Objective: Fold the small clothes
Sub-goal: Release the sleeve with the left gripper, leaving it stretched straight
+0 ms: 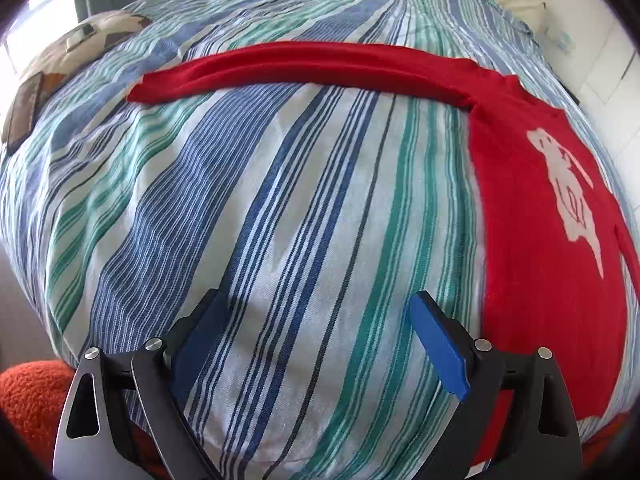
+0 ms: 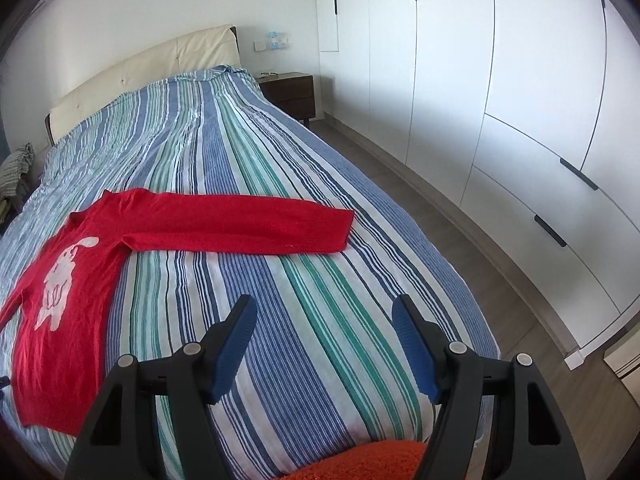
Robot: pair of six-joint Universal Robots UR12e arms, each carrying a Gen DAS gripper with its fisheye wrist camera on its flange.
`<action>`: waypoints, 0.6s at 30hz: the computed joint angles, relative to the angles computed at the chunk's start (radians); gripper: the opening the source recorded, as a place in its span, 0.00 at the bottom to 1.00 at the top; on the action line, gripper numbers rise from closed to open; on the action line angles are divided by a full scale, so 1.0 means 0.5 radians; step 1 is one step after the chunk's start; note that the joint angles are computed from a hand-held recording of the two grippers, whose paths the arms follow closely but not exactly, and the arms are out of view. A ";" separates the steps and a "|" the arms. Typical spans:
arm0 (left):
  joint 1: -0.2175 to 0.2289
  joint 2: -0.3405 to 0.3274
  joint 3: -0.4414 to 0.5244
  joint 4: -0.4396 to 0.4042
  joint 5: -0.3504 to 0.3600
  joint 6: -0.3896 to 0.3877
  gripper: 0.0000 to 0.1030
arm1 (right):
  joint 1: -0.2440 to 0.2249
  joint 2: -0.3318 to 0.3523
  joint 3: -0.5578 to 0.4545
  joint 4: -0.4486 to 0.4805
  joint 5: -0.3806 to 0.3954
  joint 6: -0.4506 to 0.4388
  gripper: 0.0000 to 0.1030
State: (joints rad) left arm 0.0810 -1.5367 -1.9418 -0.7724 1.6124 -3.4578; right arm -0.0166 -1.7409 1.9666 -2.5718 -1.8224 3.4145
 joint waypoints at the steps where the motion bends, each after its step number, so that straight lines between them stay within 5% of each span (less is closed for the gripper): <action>1: -0.001 0.000 -0.002 0.004 0.007 -0.008 0.93 | 0.004 0.005 -0.004 0.003 -0.007 -0.007 0.68; 7: -0.062 -0.027 0.013 -0.033 0.155 0.013 0.99 | 0.027 0.022 -0.014 0.001 -0.047 -0.063 0.68; 18: -0.078 -0.044 0.029 -0.083 0.211 0.031 1.00 | 0.016 0.022 -0.015 0.017 -0.031 -0.058 0.68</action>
